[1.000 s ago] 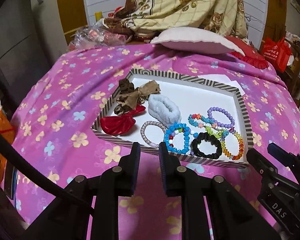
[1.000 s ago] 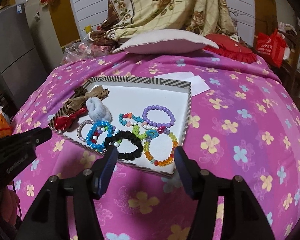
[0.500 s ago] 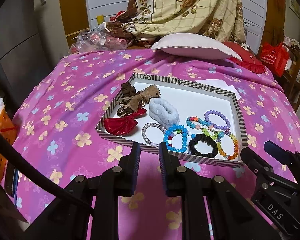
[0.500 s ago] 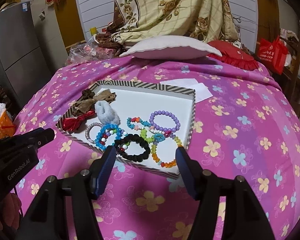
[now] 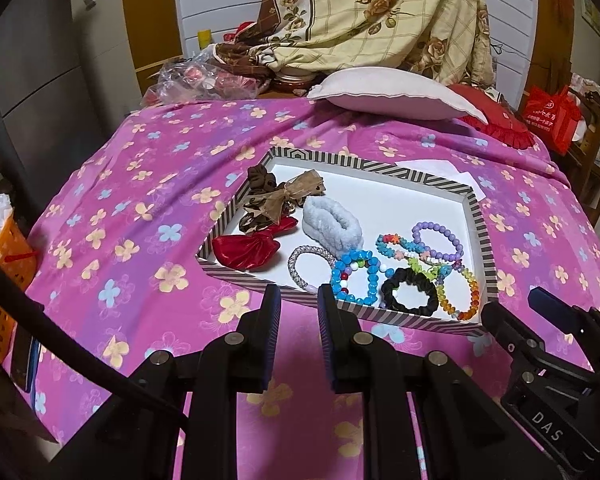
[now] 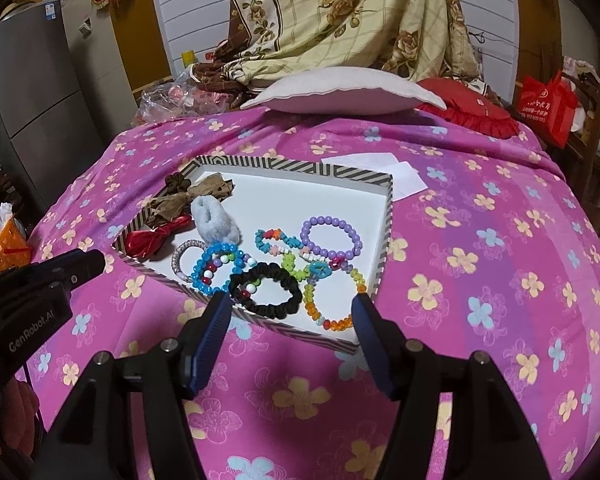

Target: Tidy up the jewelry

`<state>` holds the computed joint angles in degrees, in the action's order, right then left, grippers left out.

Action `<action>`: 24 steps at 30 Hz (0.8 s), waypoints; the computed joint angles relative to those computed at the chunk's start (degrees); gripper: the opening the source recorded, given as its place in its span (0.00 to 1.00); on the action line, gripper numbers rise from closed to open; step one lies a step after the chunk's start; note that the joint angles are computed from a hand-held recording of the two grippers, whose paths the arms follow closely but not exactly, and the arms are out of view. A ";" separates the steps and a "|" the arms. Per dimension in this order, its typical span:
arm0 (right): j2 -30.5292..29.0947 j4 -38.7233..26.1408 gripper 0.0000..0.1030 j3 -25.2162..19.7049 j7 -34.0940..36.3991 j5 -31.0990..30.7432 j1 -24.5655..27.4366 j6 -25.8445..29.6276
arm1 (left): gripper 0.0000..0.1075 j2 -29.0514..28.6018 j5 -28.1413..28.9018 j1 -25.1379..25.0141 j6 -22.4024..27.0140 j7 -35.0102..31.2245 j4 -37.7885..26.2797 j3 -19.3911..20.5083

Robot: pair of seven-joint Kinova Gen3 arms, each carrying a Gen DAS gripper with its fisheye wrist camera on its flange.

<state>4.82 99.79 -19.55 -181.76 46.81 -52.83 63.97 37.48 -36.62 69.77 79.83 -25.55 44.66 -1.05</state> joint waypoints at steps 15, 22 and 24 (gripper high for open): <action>-0.03 0.56 0.64 0.06 0.47 -0.68 0.28 -0.59 | 0.30 0.01 0.24 -0.07 -0.12 0.10 0.01 0.04; 0.22 0.53 0.64 0.24 0.60 -0.71 0.32 -0.91 | 0.29 0.00 0.40 -0.16 -0.16 0.03 0.16 0.11; 0.21 0.53 0.64 0.25 0.51 -0.71 0.27 -0.89 | 0.30 -0.09 0.33 -0.10 -0.22 0.06 0.29 0.07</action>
